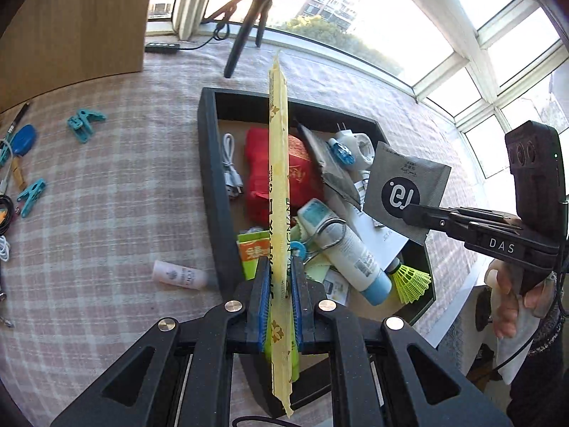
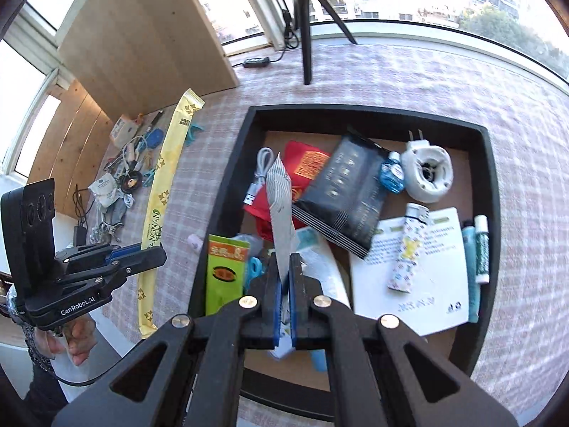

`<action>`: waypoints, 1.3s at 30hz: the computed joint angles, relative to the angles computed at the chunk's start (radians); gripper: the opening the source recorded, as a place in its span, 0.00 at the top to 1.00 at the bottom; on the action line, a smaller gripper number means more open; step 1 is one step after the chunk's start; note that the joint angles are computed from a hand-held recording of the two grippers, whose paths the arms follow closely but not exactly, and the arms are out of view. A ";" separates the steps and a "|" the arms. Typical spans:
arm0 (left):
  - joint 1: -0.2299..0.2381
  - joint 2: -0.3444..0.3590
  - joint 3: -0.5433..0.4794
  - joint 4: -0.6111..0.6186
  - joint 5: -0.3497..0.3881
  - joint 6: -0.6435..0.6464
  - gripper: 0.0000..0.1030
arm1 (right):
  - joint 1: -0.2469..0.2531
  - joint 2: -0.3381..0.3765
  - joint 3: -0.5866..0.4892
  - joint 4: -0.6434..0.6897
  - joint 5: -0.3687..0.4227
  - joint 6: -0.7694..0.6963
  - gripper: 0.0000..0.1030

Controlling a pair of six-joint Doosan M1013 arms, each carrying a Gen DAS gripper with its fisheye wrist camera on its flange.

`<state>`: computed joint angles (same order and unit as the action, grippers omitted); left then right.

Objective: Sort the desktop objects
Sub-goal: 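Carry the yellow stick and grey sachet over the tray, then open both tools to release the yellow stick and sachet into the tray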

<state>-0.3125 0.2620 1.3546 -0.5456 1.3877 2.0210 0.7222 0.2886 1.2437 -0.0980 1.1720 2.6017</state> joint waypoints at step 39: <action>-0.016 -0.106 0.075 0.204 -0.200 -0.013 0.55 | 0.091 0.037 -0.060 -0.167 0.088 0.082 0.69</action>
